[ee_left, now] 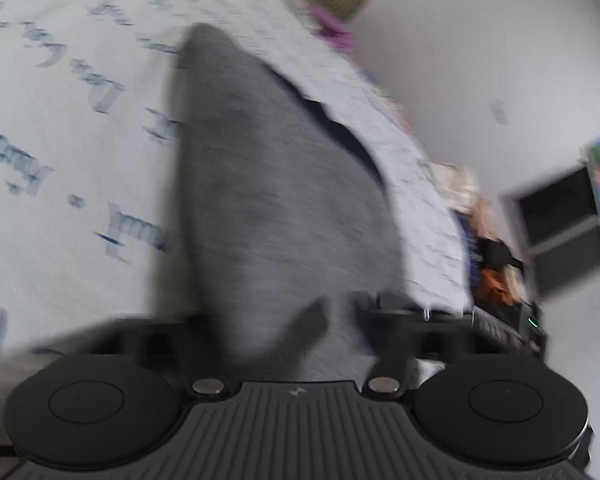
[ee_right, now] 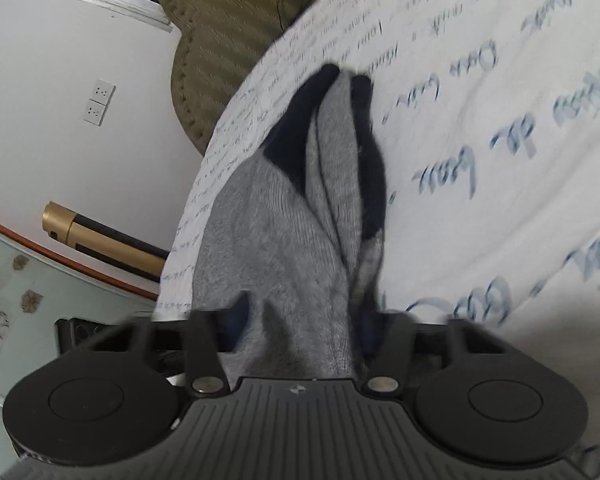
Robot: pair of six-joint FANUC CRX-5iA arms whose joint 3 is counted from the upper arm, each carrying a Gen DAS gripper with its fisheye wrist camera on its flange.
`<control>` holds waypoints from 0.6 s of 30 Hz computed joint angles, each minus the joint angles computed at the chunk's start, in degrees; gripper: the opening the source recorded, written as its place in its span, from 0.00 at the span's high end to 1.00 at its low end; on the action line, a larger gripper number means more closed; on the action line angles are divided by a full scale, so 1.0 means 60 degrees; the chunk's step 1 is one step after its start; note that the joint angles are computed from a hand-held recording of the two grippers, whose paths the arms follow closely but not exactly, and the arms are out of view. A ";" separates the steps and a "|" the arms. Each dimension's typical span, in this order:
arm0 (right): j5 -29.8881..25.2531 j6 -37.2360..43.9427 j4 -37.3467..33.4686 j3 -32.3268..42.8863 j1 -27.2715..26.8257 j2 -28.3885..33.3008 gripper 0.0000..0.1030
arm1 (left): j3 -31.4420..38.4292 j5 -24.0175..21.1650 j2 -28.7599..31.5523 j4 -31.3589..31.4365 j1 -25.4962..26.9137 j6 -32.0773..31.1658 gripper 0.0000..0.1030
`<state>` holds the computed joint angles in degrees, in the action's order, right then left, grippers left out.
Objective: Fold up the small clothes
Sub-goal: 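Lift the held ends with both grippers and fold them over the sweater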
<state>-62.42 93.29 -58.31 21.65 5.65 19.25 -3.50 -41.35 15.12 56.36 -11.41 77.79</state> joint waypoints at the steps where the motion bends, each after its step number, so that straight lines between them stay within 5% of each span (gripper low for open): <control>1: -0.0043 -0.0103 0.0003 0.0039 0.0057 0.0039 0.81 | 0.0319 -0.0360 0.0134 -0.0350 0.0163 0.0318 0.86; 7: -0.0168 0.0364 -0.0209 -0.0050 0.0396 -0.0137 0.81 | 0.0652 -0.0208 -0.0528 -0.2433 0.0440 0.0797 0.86; 9: 0.0178 0.0176 0.0626 -0.0169 0.0728 -0.0159 0.74 | 0.0754 -0.0546 -0.0415 -0.2813 0.0479 0.0958 0.74; 11: 0.0012 0.0071 0.0164 -0.0228 0.0412 -0.0078 0.76 | 0.0408 -0.0619 -0.0577 -0.2532 0.0510 0.0571 0.68; 14: 0.0221 0.0030 -0.0009 -0.0494 0.0066 -0.0508 0.53 | -0.0502 0.0019 -0.1577 -0.2186 0.0620 -0.0251 0.38; 16: 0.0820 0.0469 -0.0121 -0.0684 -0.0163 -0.0832 0.23 | -0.1134 0.1317 -0.2283 -0.1808 0.0503 -0.1200 0.21; 18: 0.1172 0.0320 0.0038 -0.0230 -0.0244 -0.0616 0.21 | -0.0771 0.1926 -0.2141 -0.1863 0.0424 -0.1641 0.09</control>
